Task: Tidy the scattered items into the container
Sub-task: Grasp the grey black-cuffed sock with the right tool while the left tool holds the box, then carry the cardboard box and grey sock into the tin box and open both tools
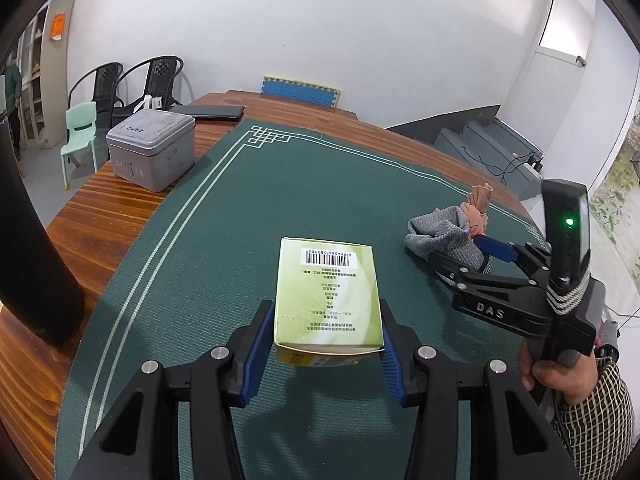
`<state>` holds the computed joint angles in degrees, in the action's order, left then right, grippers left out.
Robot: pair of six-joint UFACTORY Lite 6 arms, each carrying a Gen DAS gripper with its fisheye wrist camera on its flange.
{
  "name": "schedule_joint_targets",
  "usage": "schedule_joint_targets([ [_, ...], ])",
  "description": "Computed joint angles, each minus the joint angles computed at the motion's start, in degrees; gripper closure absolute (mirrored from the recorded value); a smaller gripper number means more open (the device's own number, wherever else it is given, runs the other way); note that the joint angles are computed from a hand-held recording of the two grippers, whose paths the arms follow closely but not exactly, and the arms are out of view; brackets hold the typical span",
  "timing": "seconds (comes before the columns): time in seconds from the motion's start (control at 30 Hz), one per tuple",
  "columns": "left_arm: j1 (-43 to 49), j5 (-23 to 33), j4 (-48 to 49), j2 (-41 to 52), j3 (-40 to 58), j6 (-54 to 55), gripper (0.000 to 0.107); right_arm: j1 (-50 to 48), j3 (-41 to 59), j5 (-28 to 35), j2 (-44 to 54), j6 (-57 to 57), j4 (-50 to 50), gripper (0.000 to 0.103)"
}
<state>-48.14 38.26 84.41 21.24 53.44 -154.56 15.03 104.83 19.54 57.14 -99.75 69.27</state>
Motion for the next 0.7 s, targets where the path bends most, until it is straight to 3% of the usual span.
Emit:
schedule_joint_targets([
  [0.03, 0.1, -0.1, 0.0, 0.2, 0.1, 0.1, 0.057, 0.3, 1.6, -0.5, 1.1, 2.6, -2.3, 0.024],
  [0.13, 0.2, -0.4, 0.0, 0.8, 0.4, 0.3, 0.057, 0.2, 2.3, -1.3, 1.9, 5.5, -3.7, 0.040],
  [0.17, 0.3, -0.6, 0.0, 1.0, 0.6, 0.4, 0.057, -0.1, 2.4, -0.4, 1.7, 8.1, -5.4, 0.058],
  [0.3, 0.2, -0.7, -0.1, 1.6, 1.1, 0.9, 0.057, -3.7, -6.6, 4.9, -5.3, 0.1, 5.9, 0.080],
  [0.47, -0.8, -0.2, -0.4, 2.0, 2.0, 1.7, 0.057, -11.8, -22.0, 14.0, -18.1, -6.8, 15.0, 0.080],
  [0.57, -1.7, 0.4, -0.8, 2.3, 2.9, 2.6, 0.057, -18.6, -29.2, 19.0, -25.6, -8.3, 15.1, 0.080],
  [0.7, -2.7, 0.9, -1.2, 2.8, 4.1, 3.8, 0.057, -29.4, -30.9, 24.5, -31.0, -4.3, 10.9, 0.080],
])
